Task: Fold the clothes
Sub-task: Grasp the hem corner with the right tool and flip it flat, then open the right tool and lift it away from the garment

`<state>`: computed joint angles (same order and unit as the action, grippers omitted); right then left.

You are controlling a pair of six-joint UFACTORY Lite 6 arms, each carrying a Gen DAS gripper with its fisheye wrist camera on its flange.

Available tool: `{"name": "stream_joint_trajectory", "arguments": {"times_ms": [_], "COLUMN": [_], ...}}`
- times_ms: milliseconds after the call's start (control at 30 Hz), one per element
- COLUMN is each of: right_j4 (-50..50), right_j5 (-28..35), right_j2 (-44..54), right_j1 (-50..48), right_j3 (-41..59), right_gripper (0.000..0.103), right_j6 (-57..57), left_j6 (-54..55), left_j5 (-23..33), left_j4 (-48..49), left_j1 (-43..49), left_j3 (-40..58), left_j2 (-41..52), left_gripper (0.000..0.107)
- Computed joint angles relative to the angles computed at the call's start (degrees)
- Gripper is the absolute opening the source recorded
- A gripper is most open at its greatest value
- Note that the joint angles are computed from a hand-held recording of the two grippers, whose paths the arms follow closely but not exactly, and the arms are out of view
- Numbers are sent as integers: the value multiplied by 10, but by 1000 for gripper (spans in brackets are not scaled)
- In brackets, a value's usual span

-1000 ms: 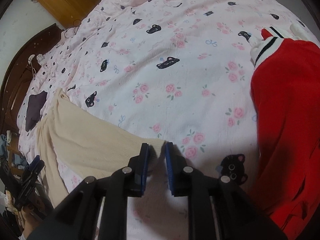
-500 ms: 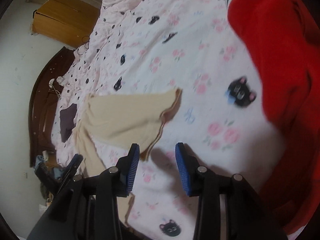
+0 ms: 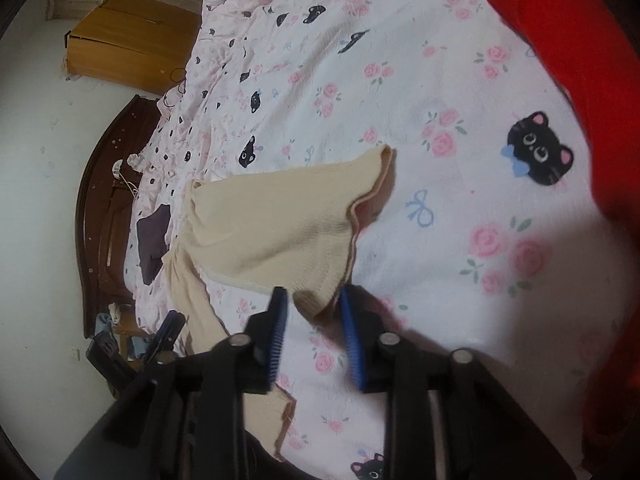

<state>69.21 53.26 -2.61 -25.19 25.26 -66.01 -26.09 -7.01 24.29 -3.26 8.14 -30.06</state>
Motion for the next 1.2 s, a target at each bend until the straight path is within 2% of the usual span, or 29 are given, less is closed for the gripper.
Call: {"name": "stream_joint_trajectory", "arguments": {"times_ms": [33, 100, 133, 267, 500, 767, 933, 967, 1067, 1100, 1200], "right_j4": [1, -1, -3, -20, -70, -74, -138, -165, -253, -271, -320], "right_j5": [-1, -11, -14, 1, 32, -14, -12, -16, -39, -44, -85], "right_j2": [2, -4, -9, -36, -104, -80, -143, -172, -244, -251, -211], "right_j1": [4, 15, 17, -2, -46, -28, -29, -27, 8, 28, 143], "right_j3": [-1, -6, -9, -25, -68, -82, -74, -69, -29, -9, 86], "right_gripper": [21, 9, 7, 7, 7, 7, 10, 13, 37, 40, 40], "right_j6": [-1, 1, 3, 14, 35, 29, 88, 116, 209, 229, 307], "left_j6": [-3, -17, -27, -47, -135, -175, -273, -277, -274, -280, -351], "left_j5": [0, -1, -1, -1, -4, -2, -5, -2, 12, 13, 13], "left_j4": [4, 19, 29, 49, 139, 182, 282, 285, 275, 280, 349], "left_j1": [1, 4, 5, 8, 19, 23, 34, 34, 33, 36, 54], "left_j3": [0, 0, 0, 1, 1, 2, 3, 4, 13, 16, 28], "left_j2": [0, 1, 1, -1, -9, -11, -20, -19, -15, -12, -3], "left_gripper": [59, 59, 59, 59, 59, 59, 59, 59, 59, 59, 59]}}
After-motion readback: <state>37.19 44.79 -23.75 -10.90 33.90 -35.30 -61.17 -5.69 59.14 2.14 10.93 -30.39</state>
